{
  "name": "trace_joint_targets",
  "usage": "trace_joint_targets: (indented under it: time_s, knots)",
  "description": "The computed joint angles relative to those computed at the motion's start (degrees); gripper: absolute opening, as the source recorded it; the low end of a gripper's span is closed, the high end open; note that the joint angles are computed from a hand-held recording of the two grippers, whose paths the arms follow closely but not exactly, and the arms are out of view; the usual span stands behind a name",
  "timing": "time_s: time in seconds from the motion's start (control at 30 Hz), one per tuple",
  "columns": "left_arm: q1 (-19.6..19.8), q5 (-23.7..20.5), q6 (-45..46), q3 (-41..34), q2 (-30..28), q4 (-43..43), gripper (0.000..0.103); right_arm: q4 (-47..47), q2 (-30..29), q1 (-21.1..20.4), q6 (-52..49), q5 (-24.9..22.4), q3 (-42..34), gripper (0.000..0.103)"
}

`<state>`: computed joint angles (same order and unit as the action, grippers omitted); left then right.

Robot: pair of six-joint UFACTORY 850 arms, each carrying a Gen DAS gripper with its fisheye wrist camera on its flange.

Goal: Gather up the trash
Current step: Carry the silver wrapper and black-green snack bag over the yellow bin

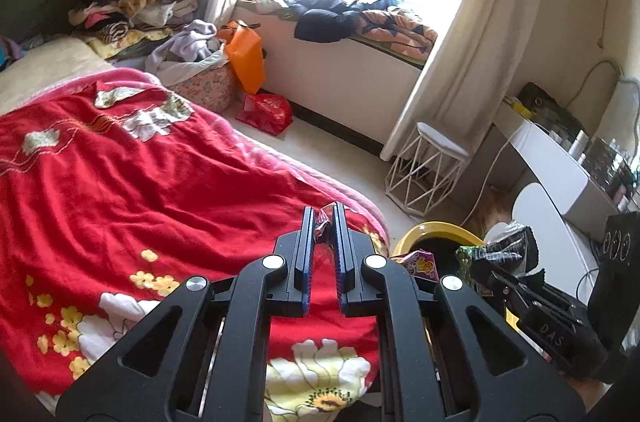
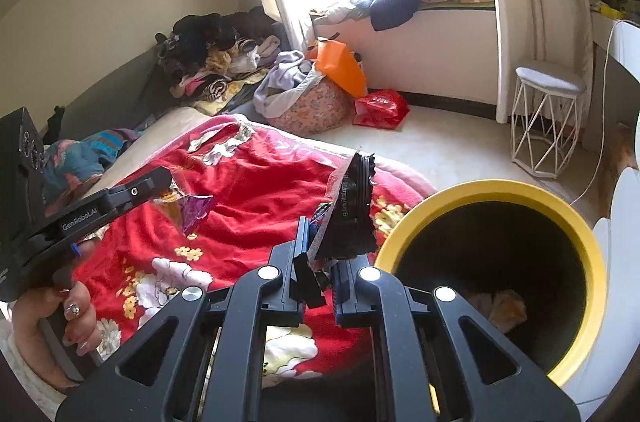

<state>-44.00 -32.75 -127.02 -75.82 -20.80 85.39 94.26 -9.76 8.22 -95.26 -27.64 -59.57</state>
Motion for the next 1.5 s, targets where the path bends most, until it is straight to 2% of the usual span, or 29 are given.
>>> trace_joint_targets:
  time_s: [0.5, 0.93, 1.5]
  knots:
    - [-2.16, 0.10, 7.75, -6.01, -4.07, -2.20, 0.006, 3.71, 1.24, -3.52, -3.09, -0.13, 1.47, 0.009]
    - [-2.88, 2.70, 13.41, -11.48, -8.07, -4.42, 0.006, 6.02, 1.16, -6.23, -3.41, 1.38, 2.01, 0.009]
    - [-3.69, 5.92, 25.10, -20.03, -14.49, -11.52, 0.006, 3.72, -1.67, -9.06, 1.17, 4.12, 0.41, 0.009]
